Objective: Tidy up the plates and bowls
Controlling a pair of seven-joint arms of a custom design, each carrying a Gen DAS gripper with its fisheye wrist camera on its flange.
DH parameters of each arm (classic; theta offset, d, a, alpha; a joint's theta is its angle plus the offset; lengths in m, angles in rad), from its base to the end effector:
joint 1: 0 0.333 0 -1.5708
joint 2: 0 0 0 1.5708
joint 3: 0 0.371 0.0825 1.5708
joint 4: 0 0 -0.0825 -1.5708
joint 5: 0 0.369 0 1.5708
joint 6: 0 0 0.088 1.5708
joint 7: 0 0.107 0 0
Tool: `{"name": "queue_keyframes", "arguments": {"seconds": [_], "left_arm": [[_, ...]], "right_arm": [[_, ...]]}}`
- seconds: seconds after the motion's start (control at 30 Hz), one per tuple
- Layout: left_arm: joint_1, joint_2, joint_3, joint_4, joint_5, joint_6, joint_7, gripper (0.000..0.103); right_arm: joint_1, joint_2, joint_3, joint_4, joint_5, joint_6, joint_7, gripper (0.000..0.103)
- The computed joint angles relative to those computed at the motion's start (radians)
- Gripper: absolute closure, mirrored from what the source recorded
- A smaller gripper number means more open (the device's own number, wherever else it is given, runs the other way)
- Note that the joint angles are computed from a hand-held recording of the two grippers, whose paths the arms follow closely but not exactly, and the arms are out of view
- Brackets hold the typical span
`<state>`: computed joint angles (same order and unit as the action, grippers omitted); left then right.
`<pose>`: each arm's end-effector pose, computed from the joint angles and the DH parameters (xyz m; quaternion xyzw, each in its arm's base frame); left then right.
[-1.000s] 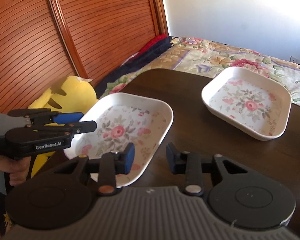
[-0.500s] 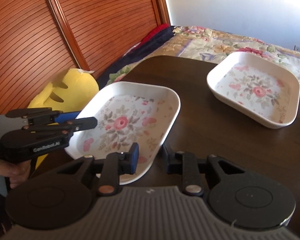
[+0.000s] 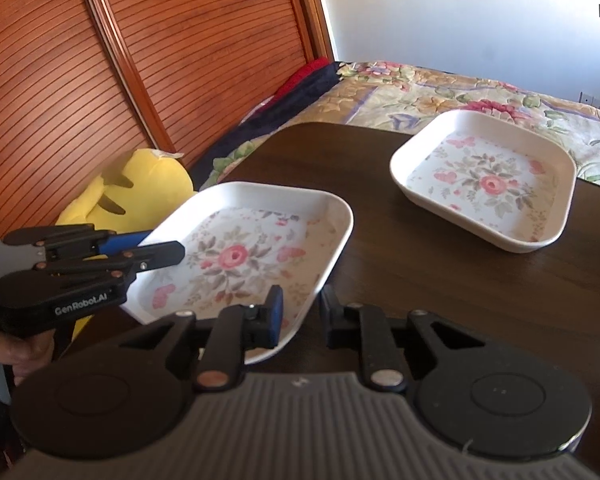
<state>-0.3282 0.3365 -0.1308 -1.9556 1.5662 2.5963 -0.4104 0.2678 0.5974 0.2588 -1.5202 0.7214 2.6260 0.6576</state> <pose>0.5635 -0.2928 0.3862 -0.6987 0.5523 -0.2922 0.3484 0.6861 0.3270 0.4249 -0.8568 0.3442 -0.0196 0.3835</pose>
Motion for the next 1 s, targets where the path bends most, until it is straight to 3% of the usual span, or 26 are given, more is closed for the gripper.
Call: {"name": "queue_keyframes", "arguments": {"seconds": [0.5, 1.0], "left_arm": [[-0.061, -0.005, -0.024, 0.021, -0.015, -0.059, 0.015, 0.077], [-0.135, -0.005, -0.051, 0.036, -0.025, -0.114, 0.026, 0.077]], "right_arm": [[-0.069, -0.087, 0.031, -0.112, 0.168, 0.04, -0.153, 0.081], [-0.1, -0.21, -0.013, -0.26, 0.39, 0.035, -0.344, 0.081]]}}
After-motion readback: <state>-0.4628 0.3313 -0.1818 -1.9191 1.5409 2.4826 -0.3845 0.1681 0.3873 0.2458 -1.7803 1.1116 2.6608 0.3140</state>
